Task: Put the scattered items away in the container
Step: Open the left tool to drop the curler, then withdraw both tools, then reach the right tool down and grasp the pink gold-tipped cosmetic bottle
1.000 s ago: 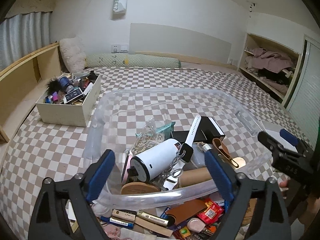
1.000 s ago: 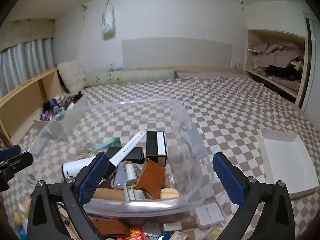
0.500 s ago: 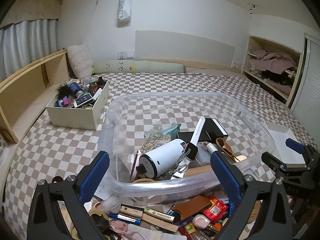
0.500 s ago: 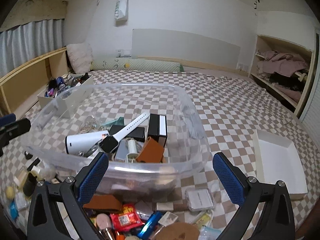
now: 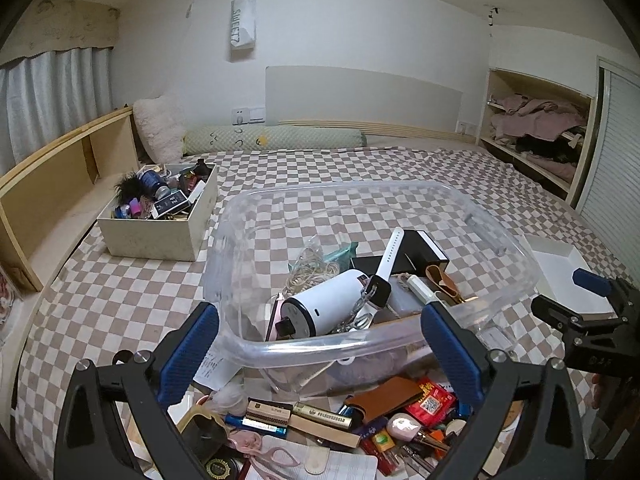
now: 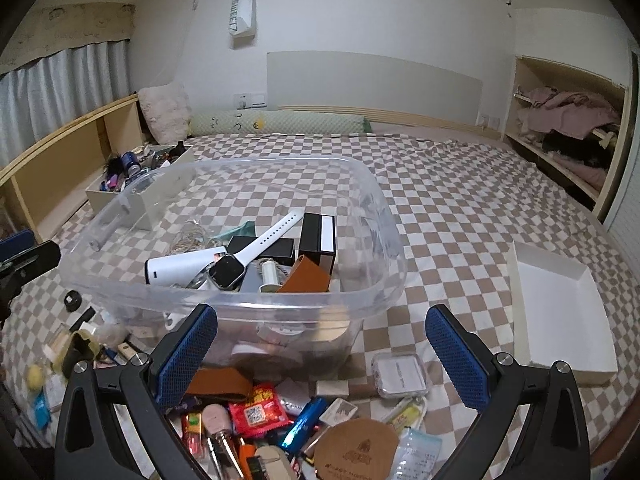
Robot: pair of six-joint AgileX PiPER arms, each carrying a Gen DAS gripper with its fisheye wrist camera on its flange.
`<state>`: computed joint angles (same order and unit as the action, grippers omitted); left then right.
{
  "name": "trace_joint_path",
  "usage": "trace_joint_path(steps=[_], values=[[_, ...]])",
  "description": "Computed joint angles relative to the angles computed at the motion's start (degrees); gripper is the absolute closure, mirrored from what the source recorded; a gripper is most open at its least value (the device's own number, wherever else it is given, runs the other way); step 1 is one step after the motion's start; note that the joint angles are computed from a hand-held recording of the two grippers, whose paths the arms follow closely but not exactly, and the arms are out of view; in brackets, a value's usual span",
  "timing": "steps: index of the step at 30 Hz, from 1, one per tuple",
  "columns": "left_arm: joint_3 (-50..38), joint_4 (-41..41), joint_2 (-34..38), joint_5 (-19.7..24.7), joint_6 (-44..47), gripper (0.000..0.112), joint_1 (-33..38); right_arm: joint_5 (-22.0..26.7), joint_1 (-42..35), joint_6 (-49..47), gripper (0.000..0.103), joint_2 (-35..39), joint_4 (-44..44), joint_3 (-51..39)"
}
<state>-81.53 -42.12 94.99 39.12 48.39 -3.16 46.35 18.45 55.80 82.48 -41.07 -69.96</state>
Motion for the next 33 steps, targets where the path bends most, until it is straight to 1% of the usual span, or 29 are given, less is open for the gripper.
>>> trace_joint_path(steps=[4, 5, 7, 8, 14, 18, 20, 23, 25, 30, 33], values=[[0.4, 0.4, -0.5, 1.0, 0.8, 0.010, 0.4, 0.7, 2.3, 0.2, 0.000, -1.4, -1.5, 0.9], [0.5, 0.6, -0.6, 1.3, 1.1, 0.010, 0.5, 0.2, 2.3, -0.1, 0.000, -1.7, -0.9, 1.3], [0.8, 1.2, -0.9, 1.5, 1.4, 0.009, 0.5, -2.4, 1.8, -2.0, 0.000, -2.4, 2.1, 2.6], [1.0, 1.5, -1.0, 1.6, 1.6, 0.009, 0.5, -2.5, 1.8, -3.4, 0.000, -2.2, 3.4, 2.6], [2.5, 1.8, -1.9, 3.7, 5.4, 0.009, 1.4, 0.2, 5.6, -6.5, 0.000, -0.4, 2.6, 3.3], [3.6, 4.5, -2.5, 3.3, 5.1, 0.009, 1.2, 0.4, 4.7, -10.8, 0.000, -0.2, 7.7, 3.4], [4.6, 4.2, -3.0, 2.8, 6.4, 0.009, 1.6, 0.3, 4.1, -12.2, 0.000, -0.2, 10.2, 3.5], [4.0, 4.8, -2.4, 4.6, 7.0, 0.009, 2.5, 1.0, 3.4, -13.5, 0.000, 0.2, 13.0, 3.4], [3.1, 5.9, -1.5, 6.7, 6.1, 0.009, 3.2, 1.2, 2.8, -14.5, 0.000, 0.3, 14.6, 3.5], [1.9, 10.4, 0.9, 9.8, 2.6, 0.009, 3.8, 2.1, 2.2, -16.5, 0.000, 0.8, 17.0, 3.6], [2.1, 14.5, 2.7, 10.0, -0.6, 0.009, 3.1, 3.3, 2.4, -15.0, 0.000, 1.1, 15.6, 3.6]])
